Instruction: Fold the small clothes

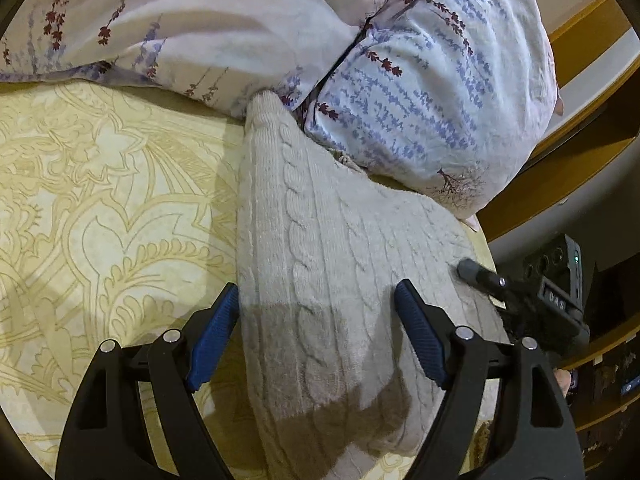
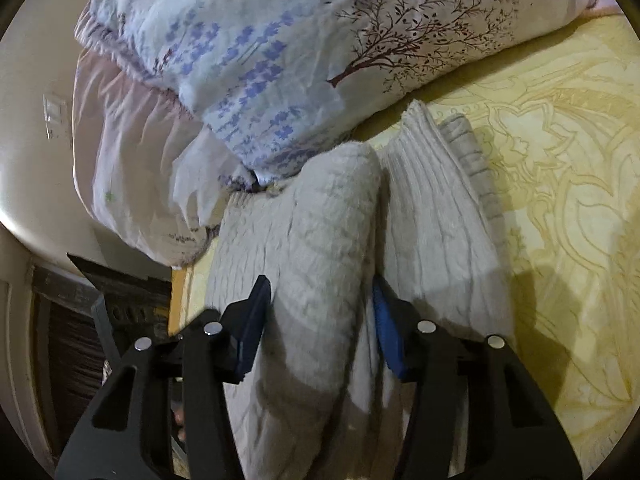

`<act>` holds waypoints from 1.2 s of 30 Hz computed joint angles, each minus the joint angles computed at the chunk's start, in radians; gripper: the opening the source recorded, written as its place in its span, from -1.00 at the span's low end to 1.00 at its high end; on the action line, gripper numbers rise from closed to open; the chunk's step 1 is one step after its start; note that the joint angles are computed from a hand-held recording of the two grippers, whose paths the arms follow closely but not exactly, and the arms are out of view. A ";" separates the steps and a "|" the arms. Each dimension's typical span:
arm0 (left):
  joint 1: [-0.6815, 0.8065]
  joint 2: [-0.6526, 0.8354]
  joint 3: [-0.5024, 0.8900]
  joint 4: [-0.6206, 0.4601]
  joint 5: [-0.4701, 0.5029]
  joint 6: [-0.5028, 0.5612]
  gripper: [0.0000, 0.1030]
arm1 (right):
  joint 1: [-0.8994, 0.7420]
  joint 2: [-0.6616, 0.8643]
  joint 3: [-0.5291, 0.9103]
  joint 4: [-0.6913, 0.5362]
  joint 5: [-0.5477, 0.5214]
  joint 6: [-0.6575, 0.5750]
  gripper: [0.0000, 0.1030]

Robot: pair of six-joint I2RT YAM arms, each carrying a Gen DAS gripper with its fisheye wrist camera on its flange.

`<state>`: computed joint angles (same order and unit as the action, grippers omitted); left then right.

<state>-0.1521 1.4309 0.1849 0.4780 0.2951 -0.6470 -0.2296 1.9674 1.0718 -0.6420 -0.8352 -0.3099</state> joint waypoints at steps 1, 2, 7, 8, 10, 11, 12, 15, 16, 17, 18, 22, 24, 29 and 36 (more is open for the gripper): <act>-0.004 0.003 0.003 0.001 -0.006 -0.002 0.59 | 0.007 -0.005 -0.007 0.025 0.012 0.012 -0.31; -0.013 -0.005 -0.002 0.000 -0.014 -0.007 0.60 | 0.013 -0.010 -0.015 0.049 0.019 0.018 -0.59; -0.021 -0.057 -0.015 -0.022 -0.019 0.007 0.73 | -0.005 -0.075 -0.057 0.102 0.015 -0.012 -0.68; -0.025 -0.068 -0.014 -0.032 -0.027 0.011 0.76 | -0.012 -0.086 -0.059 0.101 0.018 -0.019 -0.71; -0.032 -0.088 -0.012 -0.056 -0.041 0.020 0.85 | -0.026 -0.110 -0.061 0.095 0.032 -0.040 -0.72; -0.037 -0.104 -0.015 -0.064 -0.049 0.024 0.87 | -0.036 -0.117 -0.060 0.092 0.041 -0.052 -0.72; -0.041 -0.108 -0.015 -0.066 -0.049 0.028 0.87 | -0.042 -0.130 -0.065 0.099 0.056 -0.058 -0.72; -0.055 -0.117 -0.010 -0.083 -0.050 0.034 0.87 | -0.071 -0.157 -0.077 0.135 0.069 -0.054 -0.74; -0.062 -0.117 -0.009 -0.082 -0.055 0.035 0.87 | -0.079 -0.164 -0.080 0.144 0.070 -0.053 -0.74; -0.078 -0.109 -0.004 -0.077 -0.068 0.033 0.87 | -0.087 -0.168 -0.079 0.148 0.073 -0.055 -0.74; -0.086 -0.106 -0.001 -0.077 -0.075 0.035 0.87 | -0.093 -0.175 -0.080 0.154 0.077 -0.054 -0.74; -0.131 -0.101 0.008 -0.086 -0.112 0.041 0.87 | -0.119 -0.203 -0.093 0.196 0.111 -0.038 -0.75; -0.150 -0.091 0.008 -0.076 -0.118 0.042 0.87 | -0.134 -0.199 -0.095 0.210 0.123 -0.031 -0.75; -0.173 -0.064 -0.003 -0.027 -0.086 0.037 0.84 | -0.178 -0.144 -0.102 0.247 0.160 0.004 -0.75; -0.180 -0.072 -0.036 0.011 -0.041 0.004 0.60 | -0.268 -0.121 -0.069 0.129 0.095 -0.086 -0.37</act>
